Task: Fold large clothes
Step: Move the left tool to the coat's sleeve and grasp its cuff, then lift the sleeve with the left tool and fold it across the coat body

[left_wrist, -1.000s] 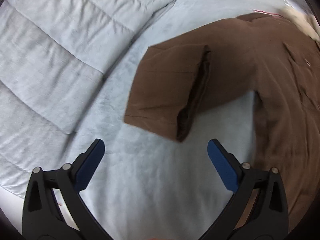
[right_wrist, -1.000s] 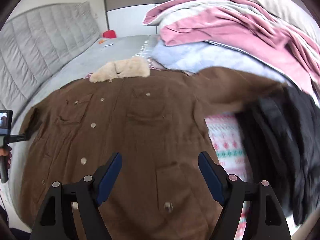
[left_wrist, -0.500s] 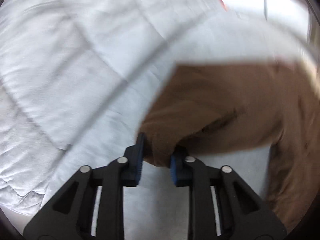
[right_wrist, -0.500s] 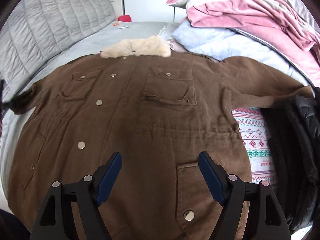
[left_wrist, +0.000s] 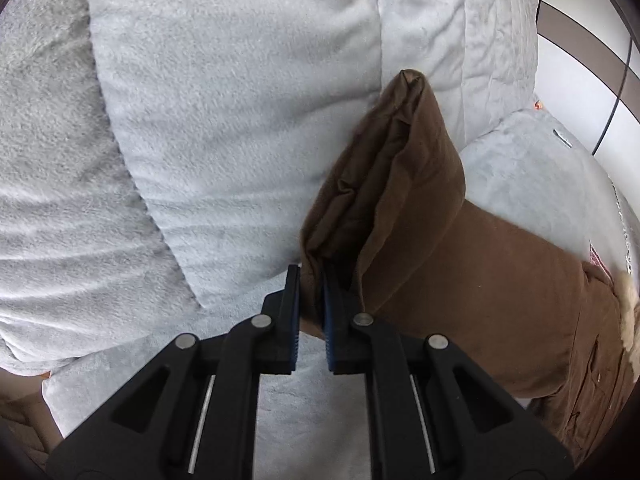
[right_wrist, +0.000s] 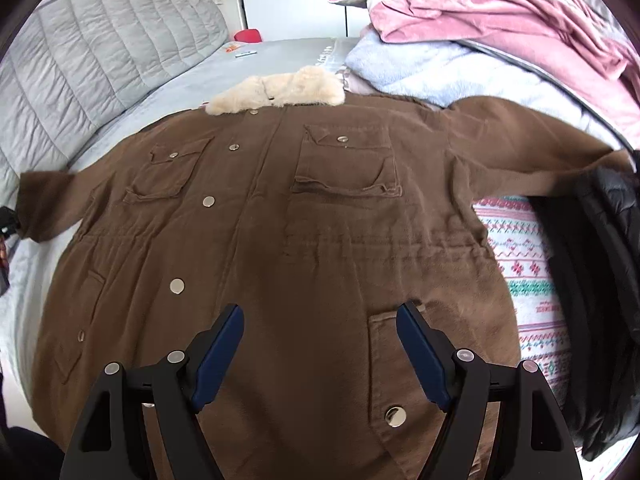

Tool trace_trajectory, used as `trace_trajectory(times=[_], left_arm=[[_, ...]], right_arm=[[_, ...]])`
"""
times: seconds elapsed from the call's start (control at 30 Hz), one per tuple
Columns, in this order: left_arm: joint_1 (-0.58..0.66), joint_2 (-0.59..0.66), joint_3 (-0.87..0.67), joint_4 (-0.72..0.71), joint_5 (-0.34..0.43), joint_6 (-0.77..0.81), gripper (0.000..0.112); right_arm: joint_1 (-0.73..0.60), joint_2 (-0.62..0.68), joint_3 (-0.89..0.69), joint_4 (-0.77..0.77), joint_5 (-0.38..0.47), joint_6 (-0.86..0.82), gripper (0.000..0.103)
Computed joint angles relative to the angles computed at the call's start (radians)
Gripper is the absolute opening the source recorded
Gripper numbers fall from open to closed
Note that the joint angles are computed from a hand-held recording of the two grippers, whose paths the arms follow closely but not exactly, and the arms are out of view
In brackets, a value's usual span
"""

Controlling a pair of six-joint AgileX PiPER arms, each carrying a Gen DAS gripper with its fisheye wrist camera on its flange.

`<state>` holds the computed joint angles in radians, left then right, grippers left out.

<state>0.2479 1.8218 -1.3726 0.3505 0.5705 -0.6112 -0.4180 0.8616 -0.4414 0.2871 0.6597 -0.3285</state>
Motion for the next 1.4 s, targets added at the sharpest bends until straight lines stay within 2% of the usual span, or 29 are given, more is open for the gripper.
trace_trajectory(times=[0.07,0.2,0.33,0.43,0.57,0.67,0.73,0.87,0.93,1.07,1.17,1.3,1.4], left_arm=[[0.021,0.002,-0.006,-0.077,-0.01,0.042,0.011],[0.021,-0.04,0.012,-0.112,0.005,0.031,0.009],[-0.003,-0.141,0.052,-0.139,0.015,0.004,0.009],[-0.017,-0.234,0.082,-0.211,0.018,0.015,0.009],[-0.115,-0.319,0.059,-0.272,0.033,-0.022,0.009],[-0.266,-0.347,0.014,-0.167,0.055,-0.147,0.009],[-0.391,-0.334,-0.051,-0.08,0.091,-0.238,0.009],[-0.568,-0.255,-0.214,-0.111,0.138,-0.249,0.009],[-0.672,-0.225,-0.278,-0.071,0.177,-0.28,0.009],[-0.832,-0.138,-0.342,-0.025,0.171,-0.338,0.009],[-0.961,-0.044,-0.392,0.078,0.172,-0.449,0.009],[-1.059,0.072,-0.426,0.178,0.152,-0.58,0.009],[-1.127,0.203,-0.536,0.208,0.227,-0.605,0.009]], right_arm=[[-0.047,0.019,-0.005,0.056,0.023,-0.065,0.08],[-0.211,0.098,-0.029,0.207,0.115,-0.234,0.08],[-0.371,0.175,-0.053,0.299,0.212,-0.339,0.08],[-0.49,0.228,-0.072,0.361,0.29,-0.421,0.08],[-0.583,0.27,-0.089,0.391,0.342,-0.458,0.08],[-0.641,0.292,-0.103,0.408,0.369,-0.492,0.08],[-0.675,0.314,-0.119,0.407,0.379,-0.512,0.08],[-0.752,0.371,-0.165,0.433,0.426,-0.544,0.08],[-0.775,0.388,-0.183,0.435,0.438,-0.548,0.08],[-0.823,0.413,-0.211,0.44,0.448,-0.566,0.08],[-0.848,0.451,-0.231,0.45,0.442,-0.558,0.08],[-0.893,0.522,-0.266,0.472,0.464,-0.543,0.08],[-0.91,0.556,-0.281,0.474,0.471,-0.528,0.08]])
